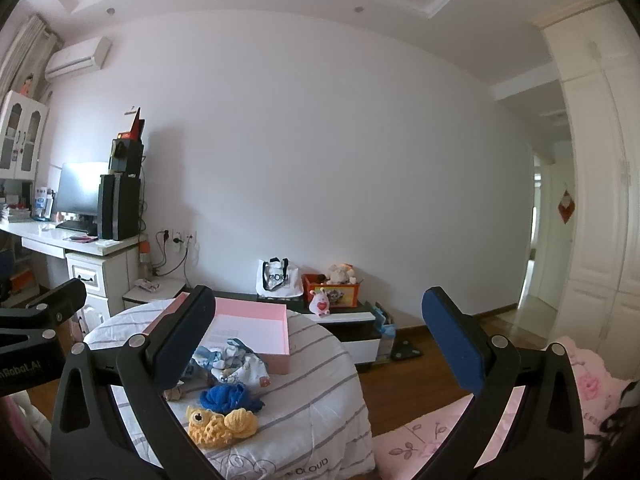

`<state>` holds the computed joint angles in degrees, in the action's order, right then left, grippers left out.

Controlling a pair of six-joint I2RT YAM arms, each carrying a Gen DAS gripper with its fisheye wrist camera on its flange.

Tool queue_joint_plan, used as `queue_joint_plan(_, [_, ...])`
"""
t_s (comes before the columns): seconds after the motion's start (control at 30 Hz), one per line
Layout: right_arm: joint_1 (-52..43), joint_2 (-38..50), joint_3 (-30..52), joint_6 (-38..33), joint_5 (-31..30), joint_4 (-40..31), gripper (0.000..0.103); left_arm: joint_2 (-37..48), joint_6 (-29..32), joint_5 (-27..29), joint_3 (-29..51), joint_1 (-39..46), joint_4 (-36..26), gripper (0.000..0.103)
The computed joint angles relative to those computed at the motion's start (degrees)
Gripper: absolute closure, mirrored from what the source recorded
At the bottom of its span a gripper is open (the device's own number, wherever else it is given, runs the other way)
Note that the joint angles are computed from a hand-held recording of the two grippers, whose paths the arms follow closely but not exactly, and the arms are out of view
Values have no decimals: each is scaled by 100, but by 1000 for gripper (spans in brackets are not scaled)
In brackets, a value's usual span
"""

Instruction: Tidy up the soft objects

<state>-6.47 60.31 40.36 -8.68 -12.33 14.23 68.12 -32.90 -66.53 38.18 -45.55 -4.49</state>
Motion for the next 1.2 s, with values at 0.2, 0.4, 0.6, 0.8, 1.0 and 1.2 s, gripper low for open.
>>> queue_joint_plan(0.2, [-1,-29,-20,1,2,-10,0,10,-12,-10,5,-7,-18,0])
queue_joint_plan(0.4, [12,-19,31,-2,18,-66,0,-6,-115,-42,48,-29,-171,0])
queue_joint_plan(0.6, [-9,-52,53,-3,4,-143,0,12,-165,-19,81,-26,-254,0])
queue_joint_plan(0.8, [-4,-45,62,0,13,-151,0,22,-169,4,104,-15,-308,0])
queue_joint_plan(1.0, [-1,-33,74,-10,20,-168,0,53,-162,8,114,1,-298,0])
queue_joint_plan(1.2, [1,-24,42,-27,28,-173,0,84,-239,46,128,24,-367,0])
